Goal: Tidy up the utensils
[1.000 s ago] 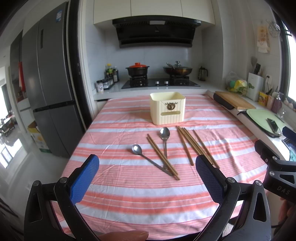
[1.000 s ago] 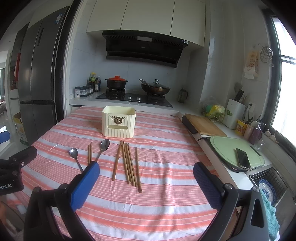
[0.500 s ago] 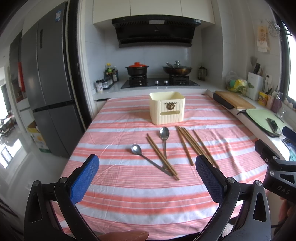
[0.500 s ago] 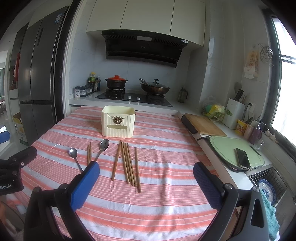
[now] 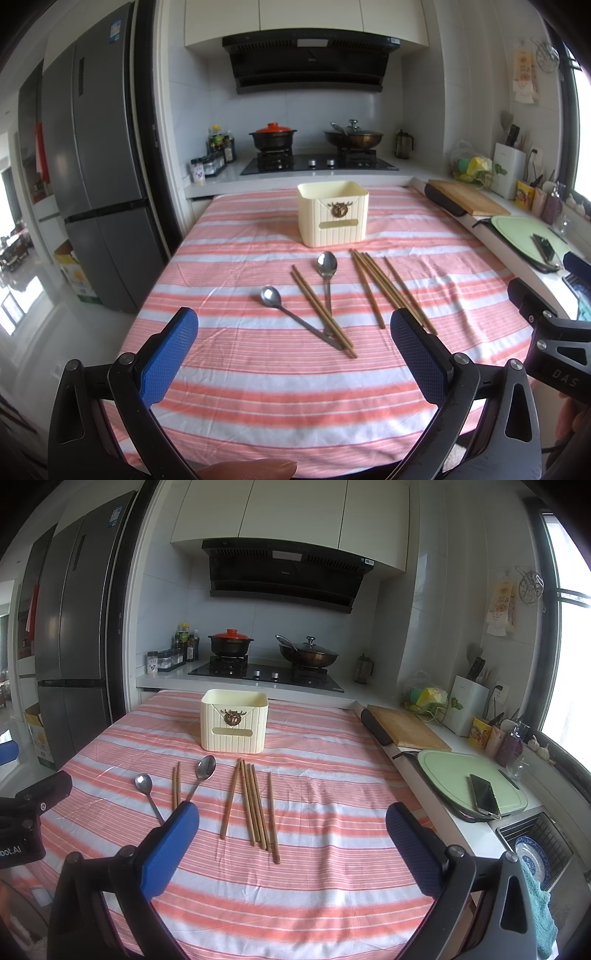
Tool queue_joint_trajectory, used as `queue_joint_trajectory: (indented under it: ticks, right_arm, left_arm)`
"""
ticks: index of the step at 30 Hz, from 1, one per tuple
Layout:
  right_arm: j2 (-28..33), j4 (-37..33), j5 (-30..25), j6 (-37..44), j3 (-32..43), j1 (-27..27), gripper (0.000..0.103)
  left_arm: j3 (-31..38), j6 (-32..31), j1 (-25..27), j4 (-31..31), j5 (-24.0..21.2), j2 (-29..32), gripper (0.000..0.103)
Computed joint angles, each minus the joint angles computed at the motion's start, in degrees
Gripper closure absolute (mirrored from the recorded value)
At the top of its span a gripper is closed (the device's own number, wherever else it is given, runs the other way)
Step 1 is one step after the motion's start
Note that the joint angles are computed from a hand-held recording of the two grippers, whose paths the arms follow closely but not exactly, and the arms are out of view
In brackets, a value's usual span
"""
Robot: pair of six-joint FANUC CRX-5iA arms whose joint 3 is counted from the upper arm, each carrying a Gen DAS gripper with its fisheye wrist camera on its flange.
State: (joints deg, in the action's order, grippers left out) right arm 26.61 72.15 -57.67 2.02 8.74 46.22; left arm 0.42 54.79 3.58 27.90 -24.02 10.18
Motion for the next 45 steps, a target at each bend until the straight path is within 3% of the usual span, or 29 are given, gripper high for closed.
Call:
queue_joint_trajectory:
  ticks: [17,21,25,35,41,45]
  right_arm:
    - [0.19,-0.19,0.07,-0.02,0.23,0.0,0.0]
    - [0.04,-0.22,0.18,-0.19,-0.08,-0.09,0.0]
    - [0.06,-0.52,0.52,-0.49,-0.46,-0.36,0.0]
    - [3.18,-5.87,2.33,2.61,2.99,-2.23,0.0]
    - [5.18,-10.08,1.92,4.86,4.82,-3.34,0.0]
    - [5.82,-12.51,1.97,6.14,5.57,-4.07,0.0]
  left_arm:
    - [0.35,1.5,-0.2,-1.49,-0.49,0.2,0.0]
    - [2.72,5.85,0.9,-4.68,-1.9,1.6,0.0]
    - [8.75,14.43,2.6,-10.35,-7.88,5.35,0.0]
    - [21.41,23.3,1.91,-16.05,-18.31,16.15,0.0]
    - [37.01,32.32,0.21,-20.83,-27.99,27.46,0.0]
    - [50.94,38.69,-1.17,-24.3,-35.95,36.5,0.0]
